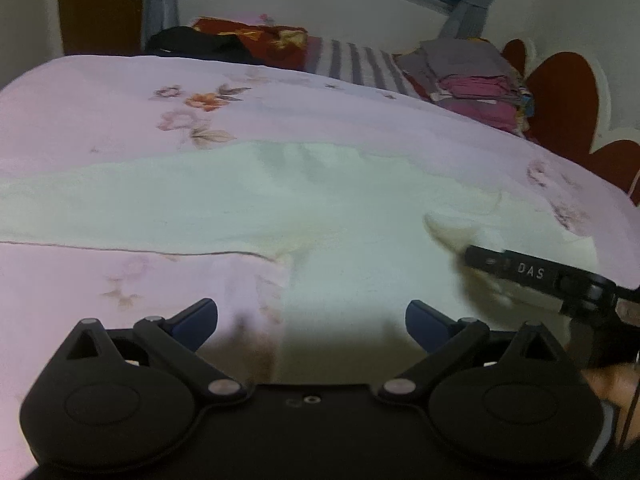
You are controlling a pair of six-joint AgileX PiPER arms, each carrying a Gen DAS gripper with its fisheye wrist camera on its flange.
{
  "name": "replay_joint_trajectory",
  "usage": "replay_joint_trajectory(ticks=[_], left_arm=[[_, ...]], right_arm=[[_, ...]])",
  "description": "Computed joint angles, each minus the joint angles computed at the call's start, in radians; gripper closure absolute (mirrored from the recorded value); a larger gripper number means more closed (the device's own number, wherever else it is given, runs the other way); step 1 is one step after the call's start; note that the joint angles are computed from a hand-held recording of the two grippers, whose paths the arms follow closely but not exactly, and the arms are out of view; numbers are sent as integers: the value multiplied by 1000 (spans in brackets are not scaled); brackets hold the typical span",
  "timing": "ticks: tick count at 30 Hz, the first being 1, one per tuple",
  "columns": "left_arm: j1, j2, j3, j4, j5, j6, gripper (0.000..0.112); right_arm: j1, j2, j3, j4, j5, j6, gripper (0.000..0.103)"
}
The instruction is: Fold small clothes
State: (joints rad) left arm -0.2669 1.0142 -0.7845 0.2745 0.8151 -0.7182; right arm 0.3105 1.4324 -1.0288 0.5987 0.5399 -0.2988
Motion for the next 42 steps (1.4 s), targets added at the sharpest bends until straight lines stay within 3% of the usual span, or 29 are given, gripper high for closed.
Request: replay_joint_trajectory(ticks=[2, 3, 6, 11, 19, 20, 22, 26, 32, 37, 42], left_arm=[[-5, 31, -7, -37, -43, 18, 12], [-10, 55, -13, -57, -67, 27, 12], [-27, 146, -39, -123, -135, 71, 13], [-65, 309, -83, -152, -261, 96, 42], [-117, 469, -144, 3, -346, -83, 44], [-129, 474, -144, 30, -357, -111, 49], [-167, 487, -152, 122, -350, -187, 77], [-181, 479, -139, 160, -380, -225, 102], [-157, 361, -124, 130, -414, -209, 104], [-105, 254, -143, 122, -395, -161, 104], [-32, 223, -104, 147, -381, -148, 104]], right_arm=[[-30, -23, 22, 77, 17, -70, 46], [-51, -55, 40, 98, 7, -102, 45], [-105, -128, 76, 61, -5, -116, 45], [-258, -223, 148, -45, -1, -159, 45], [-553, -286, 234, 29, 88, -334, 45], [-574, -289, 240, 37, 96, -347, 45], [-607, -293, 251, 44, 105, -364, 45], [-630, -301, 260, 37, 118, -363, 45], [-584, -292, 270, -30, 84, -291, 45], [-505, -266, 278, -166, -6, -140, 45], [-466, -217, 266, -157, -59, -126, 45]])
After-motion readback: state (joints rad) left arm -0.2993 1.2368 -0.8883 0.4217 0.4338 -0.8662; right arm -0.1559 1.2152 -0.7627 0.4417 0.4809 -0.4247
